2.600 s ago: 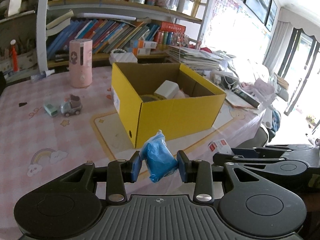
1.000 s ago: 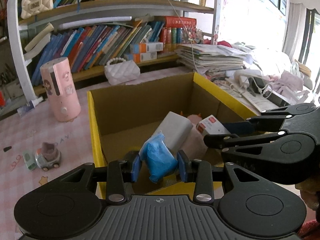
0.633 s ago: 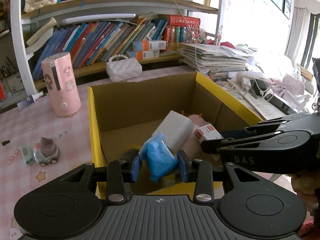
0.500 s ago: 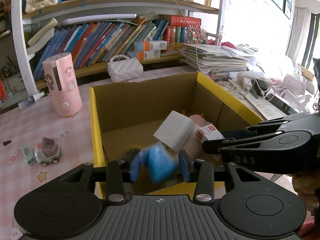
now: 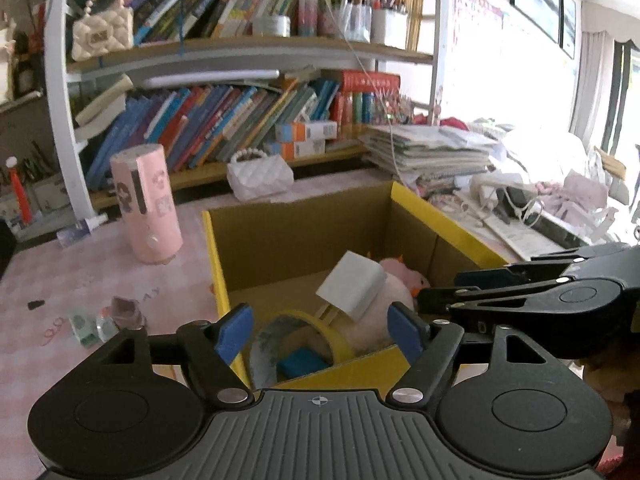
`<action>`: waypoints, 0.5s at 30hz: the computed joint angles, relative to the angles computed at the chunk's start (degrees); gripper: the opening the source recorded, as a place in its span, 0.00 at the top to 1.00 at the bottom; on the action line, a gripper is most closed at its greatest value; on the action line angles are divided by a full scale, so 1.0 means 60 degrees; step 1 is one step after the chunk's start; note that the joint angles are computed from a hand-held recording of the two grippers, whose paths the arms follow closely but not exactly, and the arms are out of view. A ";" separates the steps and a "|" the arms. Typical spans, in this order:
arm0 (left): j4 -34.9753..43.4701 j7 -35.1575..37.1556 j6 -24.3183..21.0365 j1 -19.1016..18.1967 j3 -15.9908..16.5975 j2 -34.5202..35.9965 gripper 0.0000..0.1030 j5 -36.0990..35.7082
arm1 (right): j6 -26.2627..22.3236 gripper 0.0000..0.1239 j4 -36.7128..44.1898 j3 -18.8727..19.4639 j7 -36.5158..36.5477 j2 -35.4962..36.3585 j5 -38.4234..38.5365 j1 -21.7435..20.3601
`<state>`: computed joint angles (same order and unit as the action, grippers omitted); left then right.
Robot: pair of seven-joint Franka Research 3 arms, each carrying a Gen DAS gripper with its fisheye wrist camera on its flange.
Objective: Organize objects
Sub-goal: 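Lower the blue toy into the box and open the left tool while the right tool releases the white box, then withdraw both open tools from the box toward the toy car on the table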
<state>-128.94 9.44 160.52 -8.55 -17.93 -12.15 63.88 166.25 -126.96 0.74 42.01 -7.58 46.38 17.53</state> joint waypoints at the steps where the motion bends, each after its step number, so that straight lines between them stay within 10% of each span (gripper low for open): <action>1: -0.0088 -0.0123 0.0030 0.0016 -0.0002 -0.0119 0.26 0.0068 | 0.0190 0.73 -0.0122 0.0028 -0.0032 -0.0098 0.0086 0.0037; 15: -0.1901 -0.0274 0.0693 0.0374 -0.0269 -0.2156 0.26 -0.0433 | 0.2203 0.73 -0.2359 0.0683 0.2363 -0.1932 -0.1341 0.0085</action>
<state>-140.35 7.80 164.68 -6.31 -19.54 -25.08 61.28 179.47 -141.11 4.84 56.18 -19.17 38.33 18.04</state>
